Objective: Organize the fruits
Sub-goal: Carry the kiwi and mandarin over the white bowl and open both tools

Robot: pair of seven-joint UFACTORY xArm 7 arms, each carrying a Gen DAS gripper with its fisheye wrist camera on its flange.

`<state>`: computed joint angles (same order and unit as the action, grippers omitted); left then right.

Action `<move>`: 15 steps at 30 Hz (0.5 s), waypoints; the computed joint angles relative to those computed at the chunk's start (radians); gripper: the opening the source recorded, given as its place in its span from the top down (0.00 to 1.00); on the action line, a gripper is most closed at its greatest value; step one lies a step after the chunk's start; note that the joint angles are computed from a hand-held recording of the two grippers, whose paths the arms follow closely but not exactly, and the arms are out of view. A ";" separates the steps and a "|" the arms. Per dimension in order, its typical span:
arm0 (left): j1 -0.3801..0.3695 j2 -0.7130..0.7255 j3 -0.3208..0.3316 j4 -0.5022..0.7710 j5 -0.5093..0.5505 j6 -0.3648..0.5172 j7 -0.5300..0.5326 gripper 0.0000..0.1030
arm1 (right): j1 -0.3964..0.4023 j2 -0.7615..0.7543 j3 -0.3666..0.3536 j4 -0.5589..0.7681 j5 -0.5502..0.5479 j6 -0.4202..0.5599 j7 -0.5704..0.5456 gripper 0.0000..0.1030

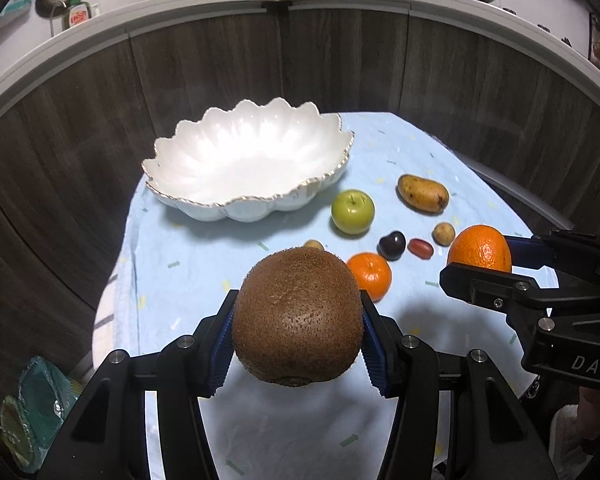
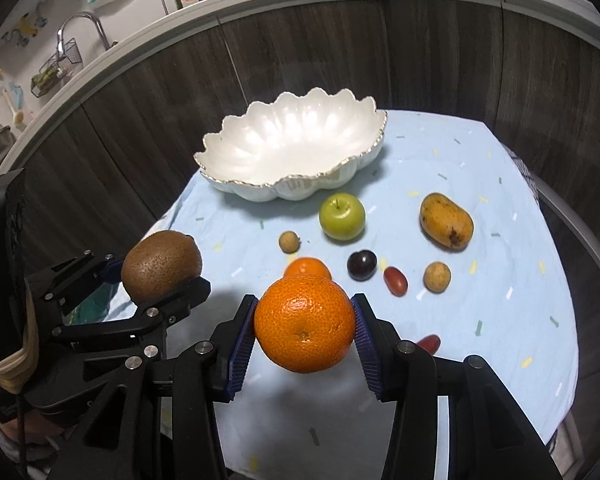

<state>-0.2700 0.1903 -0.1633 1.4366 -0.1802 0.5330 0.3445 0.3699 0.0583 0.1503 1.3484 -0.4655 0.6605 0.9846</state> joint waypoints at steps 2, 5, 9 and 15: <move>0.000 0.006 0.002 0.015 0.002 -0.002 -0.004 0.47 | 0.000 0.006 -0.001 0.015 -0.002 0.002 -0.006 0.54; 0.000 0.016 0.005 0.040 0.008 -0.006 -0.014 0.47 | 0.000 0.019 -0.006 0.040 -0.007 0.004 -0.017 0.54; 0.003 0.041 0.009 0.087 0.017 -0.002 -0.030 0.47 | 0.004 0.046 -0.015 0.091 -0.019 0.011 -0.033 0.54; 0.010 0.089 0.015 0.171 0.034 0.009 -0.052 0.47 | 0.013 0.094 -0.037 0.179 -0.041 0.020 -0.061 0.54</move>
<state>-0.2603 0.2797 -0.1487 1.6076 -0.1467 0.5424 0.2922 0.3828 0.1526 0.1131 1.5275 -0.5062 0.6802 0.9239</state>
